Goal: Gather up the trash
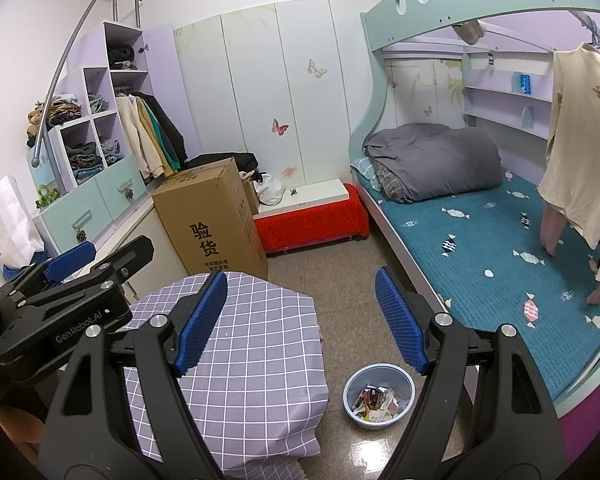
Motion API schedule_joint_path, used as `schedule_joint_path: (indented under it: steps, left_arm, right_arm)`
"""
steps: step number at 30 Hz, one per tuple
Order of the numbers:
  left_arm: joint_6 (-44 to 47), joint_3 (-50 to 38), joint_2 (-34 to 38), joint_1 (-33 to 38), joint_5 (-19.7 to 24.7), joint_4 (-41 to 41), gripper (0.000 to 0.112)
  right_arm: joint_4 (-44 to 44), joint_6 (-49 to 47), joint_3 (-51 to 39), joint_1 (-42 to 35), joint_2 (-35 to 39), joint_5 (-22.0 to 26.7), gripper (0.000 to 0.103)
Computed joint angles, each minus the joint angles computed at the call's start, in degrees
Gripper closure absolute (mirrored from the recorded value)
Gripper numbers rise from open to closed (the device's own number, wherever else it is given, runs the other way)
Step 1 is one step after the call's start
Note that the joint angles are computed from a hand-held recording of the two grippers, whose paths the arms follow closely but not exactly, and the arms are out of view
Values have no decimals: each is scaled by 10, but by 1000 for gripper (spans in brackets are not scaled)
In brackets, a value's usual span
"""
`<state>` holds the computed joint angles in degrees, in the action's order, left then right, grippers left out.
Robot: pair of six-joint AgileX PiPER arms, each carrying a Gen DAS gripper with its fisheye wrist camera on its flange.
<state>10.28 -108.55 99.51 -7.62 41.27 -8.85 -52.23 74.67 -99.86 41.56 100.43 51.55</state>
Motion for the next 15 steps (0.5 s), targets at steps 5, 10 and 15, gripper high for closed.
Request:
schedule_joint_path:
  steps: [5, 10, 15]
  left_arm:
    - [1, -9, 5, 2, 5, -1, 31]
    - [1, -6, 5, 5, 5, -2, 31]
    - [5, -22, 16, 10, 16, -7, 31]
  right_arm:
    - [3, -3, 0, -3, 1, -3, 28]
    - [11, -11, -3, -8, 5, -7, 28]
    - [21, -16, 0, -16, 8, -17, 28]
